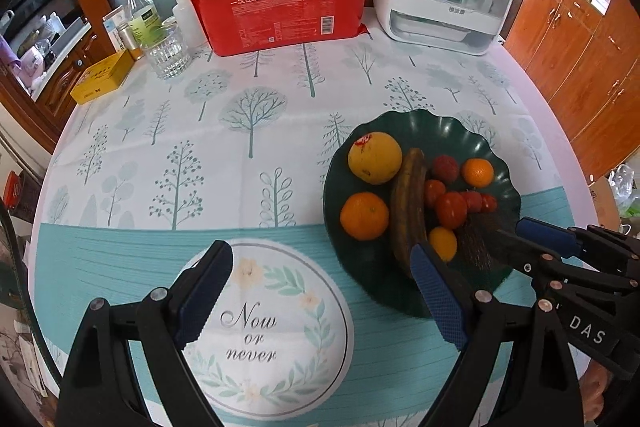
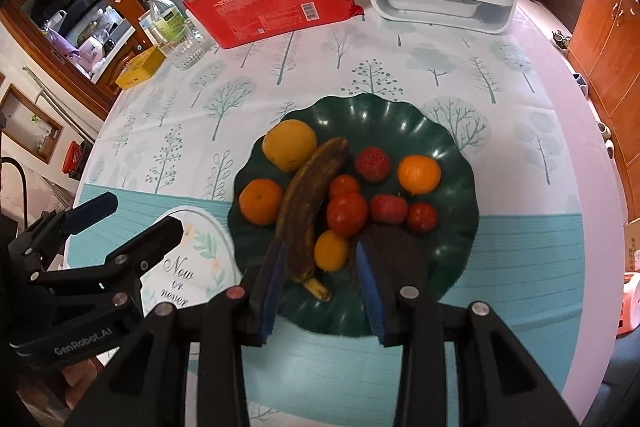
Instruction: Organize fruits
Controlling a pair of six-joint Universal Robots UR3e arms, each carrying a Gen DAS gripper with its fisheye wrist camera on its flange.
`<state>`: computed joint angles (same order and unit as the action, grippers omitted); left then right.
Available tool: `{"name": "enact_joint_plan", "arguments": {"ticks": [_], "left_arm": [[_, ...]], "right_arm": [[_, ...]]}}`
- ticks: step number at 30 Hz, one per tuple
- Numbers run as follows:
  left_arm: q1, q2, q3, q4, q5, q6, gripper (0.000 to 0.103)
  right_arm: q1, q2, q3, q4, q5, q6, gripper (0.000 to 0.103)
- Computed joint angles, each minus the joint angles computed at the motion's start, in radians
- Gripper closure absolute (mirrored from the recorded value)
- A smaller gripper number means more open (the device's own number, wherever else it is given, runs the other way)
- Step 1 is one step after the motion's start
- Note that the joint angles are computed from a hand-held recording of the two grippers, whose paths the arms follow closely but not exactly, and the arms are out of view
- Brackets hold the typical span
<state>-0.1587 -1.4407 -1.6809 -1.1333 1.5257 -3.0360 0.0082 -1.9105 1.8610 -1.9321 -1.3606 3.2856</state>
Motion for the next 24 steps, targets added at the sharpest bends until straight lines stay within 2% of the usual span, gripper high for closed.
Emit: {"name": "enact_joint_plan", "arguments": {"ticks": [5,10,16,20,24], "left_arm": [[0.066,0.128,-0.047,-0.086,-0.044,0.031,0.013],[0.173,0.266,-0.075,-0.213,-0.106,0.123,0.013],[0.347,0.440,-0.091,-0.390,-0.169,0.287,0.013],[0.477,0.533,-0.072,-0.521,-0.220,0.410,0.013],[0.609,0.619,-0.048,-0.627,-0.280,0.534,0.013]], "right_arm": [[0.089,-0.053,0.009,0.021,-0.057,0.096,0.066],[0.228,-0.078,-0.011,0.036,-0.136,0.231,0.066],[0.370,-0.065,-0.076,0.063,-0.218,0.397,0.066],[0.498,-0.018,-0.158,0.086,-0.324,0.522,0.066],[0.620,0.044,-0.250,0.117,-0.419,0.633,0.058]]}}
